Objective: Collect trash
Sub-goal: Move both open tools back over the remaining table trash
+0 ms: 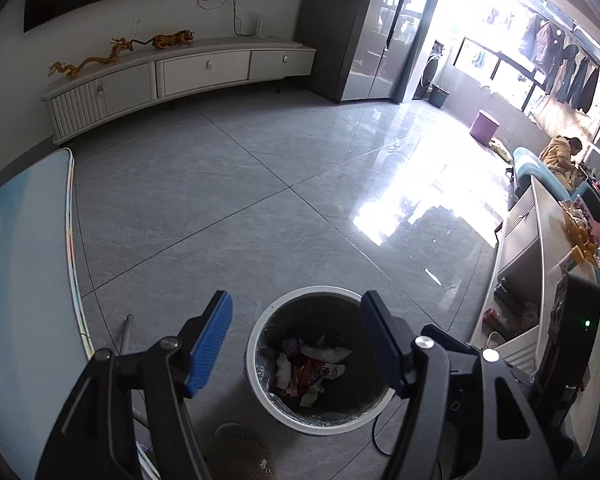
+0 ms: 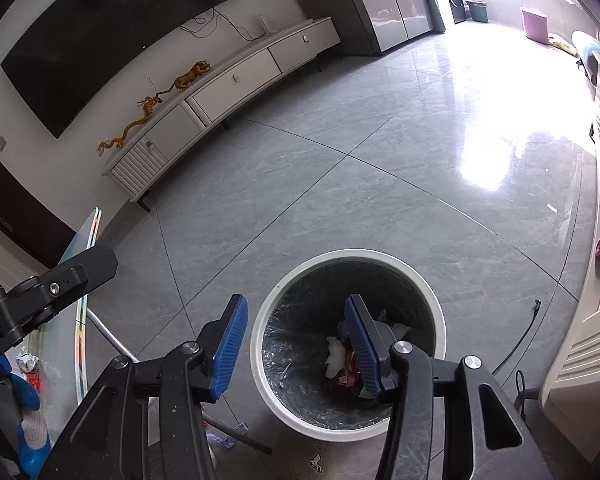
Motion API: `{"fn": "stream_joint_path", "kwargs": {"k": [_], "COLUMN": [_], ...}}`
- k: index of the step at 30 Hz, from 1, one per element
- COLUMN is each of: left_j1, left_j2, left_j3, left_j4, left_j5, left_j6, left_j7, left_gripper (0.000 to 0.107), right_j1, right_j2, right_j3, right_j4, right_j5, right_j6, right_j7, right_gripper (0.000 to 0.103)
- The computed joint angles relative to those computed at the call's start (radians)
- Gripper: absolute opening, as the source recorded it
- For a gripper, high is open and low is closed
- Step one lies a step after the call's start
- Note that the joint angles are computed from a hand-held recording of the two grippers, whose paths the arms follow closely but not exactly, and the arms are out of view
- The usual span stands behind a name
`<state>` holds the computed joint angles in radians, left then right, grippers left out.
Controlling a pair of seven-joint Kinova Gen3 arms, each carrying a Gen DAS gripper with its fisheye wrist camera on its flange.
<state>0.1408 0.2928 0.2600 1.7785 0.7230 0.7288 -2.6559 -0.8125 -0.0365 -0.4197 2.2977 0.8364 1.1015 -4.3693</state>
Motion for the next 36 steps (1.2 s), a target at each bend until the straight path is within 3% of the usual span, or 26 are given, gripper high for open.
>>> {"fn": "stream_joint_path", "kwargs": {"k": [8, 16, 24, 36], "left_j1": [-0.096, -0.205, -0.314, -0.477], "left_j2": [-0.134, -0.217, -0.221, -0.214], "left_j3": [-0.063, -0.190, -0.281, -0.353], "left_j4": [0.093, 0.132, 0.122, 0.105], "left_j5": [0.127, 0.281, 0.360, 0.500], "left_j6": [-0.087, -0.083, -0.087, -0.008], "left_j7": [-0.144, -0.293, -0.321, -0.402], "left_gripper": [0.065, 0.065, 0.065, 0.065], "right_j1": [-0.032, -0.087, -0.173, -0.285], "right_j2": [0.028, 0.108, 0.220, 0.362], "right_j3": [-0.007, 0.022, 0.083, 0.185], "right_j4": [-0.130, -0.307, -0.487, -0.718], "right_j5": [0.068, 0.134, 0.170, 0.267], "right_j6": [0.120, 0.235, 0.340, 0.347], "right_j7": [0.084, 0.218, 0.322, 0.499], "right_gripper": [0.048, 0.048, 0.053, 0.053]}}
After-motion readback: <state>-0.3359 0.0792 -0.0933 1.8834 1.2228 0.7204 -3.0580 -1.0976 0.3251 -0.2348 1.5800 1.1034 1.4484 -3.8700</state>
